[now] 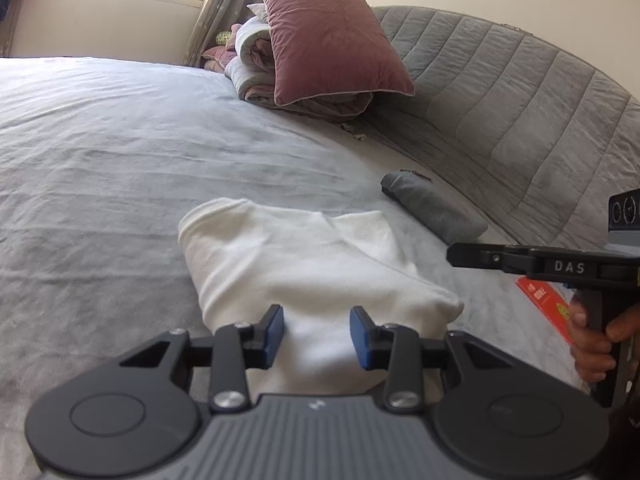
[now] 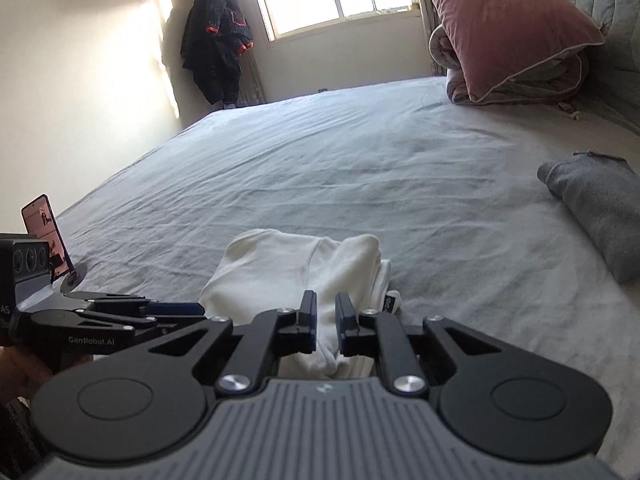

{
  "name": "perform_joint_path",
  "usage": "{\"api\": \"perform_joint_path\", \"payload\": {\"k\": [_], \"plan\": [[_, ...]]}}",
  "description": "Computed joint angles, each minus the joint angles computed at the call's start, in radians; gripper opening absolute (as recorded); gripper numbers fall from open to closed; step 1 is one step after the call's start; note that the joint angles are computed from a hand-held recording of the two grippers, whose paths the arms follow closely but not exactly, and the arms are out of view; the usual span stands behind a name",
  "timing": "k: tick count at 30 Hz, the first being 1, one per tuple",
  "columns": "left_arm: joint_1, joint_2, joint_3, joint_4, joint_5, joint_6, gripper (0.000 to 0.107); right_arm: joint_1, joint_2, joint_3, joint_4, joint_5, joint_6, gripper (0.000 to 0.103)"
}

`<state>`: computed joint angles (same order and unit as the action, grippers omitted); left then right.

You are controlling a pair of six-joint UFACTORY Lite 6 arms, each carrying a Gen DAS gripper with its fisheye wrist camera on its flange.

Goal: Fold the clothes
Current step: 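Close both grippers on the folded white sweatshirt stack, then lift the sweatshirt stack with both grippers and carry it toward the grey garment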

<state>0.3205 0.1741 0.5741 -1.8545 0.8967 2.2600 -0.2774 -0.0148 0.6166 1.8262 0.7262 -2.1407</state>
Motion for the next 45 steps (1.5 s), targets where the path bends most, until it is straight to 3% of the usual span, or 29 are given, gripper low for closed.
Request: {"api": "perform_joint_path", "payload": {"k": [3, 15, 21, 23, 24, 26, 27, 31, 35, 40, 45], "plan": [[-0.007, 0.0, 0.002, -0.045, 0.011, 0.004, 0.036, 0.073, 0.019, 0.01, 0.103, -0.04, -0.076, 0.015], [-0.168, 0.098, 0.098, -0.414, -0.096, 0.245, 0.036, 0.27, 0.232, 0.144, 0.615, -0.18, -0.508, 0.016], [-0.177, 0.182, 0.184, -0.49, -0.14, 0.306, 0.036, 0.251, 0.3, 0.176, 0.675, -0.168, -0.585, 0.016], [-0.159, 0.202, 0.213, -0.466, -0.146, 0.26, 0.041, 0.239, 0.288, 0.168, 0.664, -0.164, -0.573, 0.016], [-0.149, 0.208, 0.227, -0.437, -0.148, 0.221, 0.041, 0.226, 0.276, 0.16, 0.638, -0.161, -0.548, 0.018], [-0.139, 0.206, 0.242, -0.404, -0.164, 0.157, 0.04, 0.187, 0.247, 0.146, 0.543, -0.153, -0.451, 0.033], [-0.133, 0.206, 0.253, -0.373, -0.172, 0.114, 0.04, 0.16, 0.231, 0.138, 0.478, -0.142, -0.383, 0.045], [-0.077, 0.236, 0.328, -0.118, -0.161, -0.183, 0.048, 0.04, 0.219, 0.153, 0.144, -0.054, -0.024, 0.049], [-0.024, 0.266, 0.359, 0.013, -0.109, -0.375, 0.051, -0.064, 0.262, 0.212, -0.121, 0.047, 0.299, 0.053], [-0.004, 0.294, 0.367, 0.051, -0.092, -0.467, 0.052, -0.105, 0.326, 0.27, -0.247, 0.119, 0.497, 0.06], [-0.014, 0.312, 0.375, 0.116, -0.109, -0.542, 0.052, -0.097, 0.375, 0.313, -0.276, 0.122, 0.596, 0.065]]}}
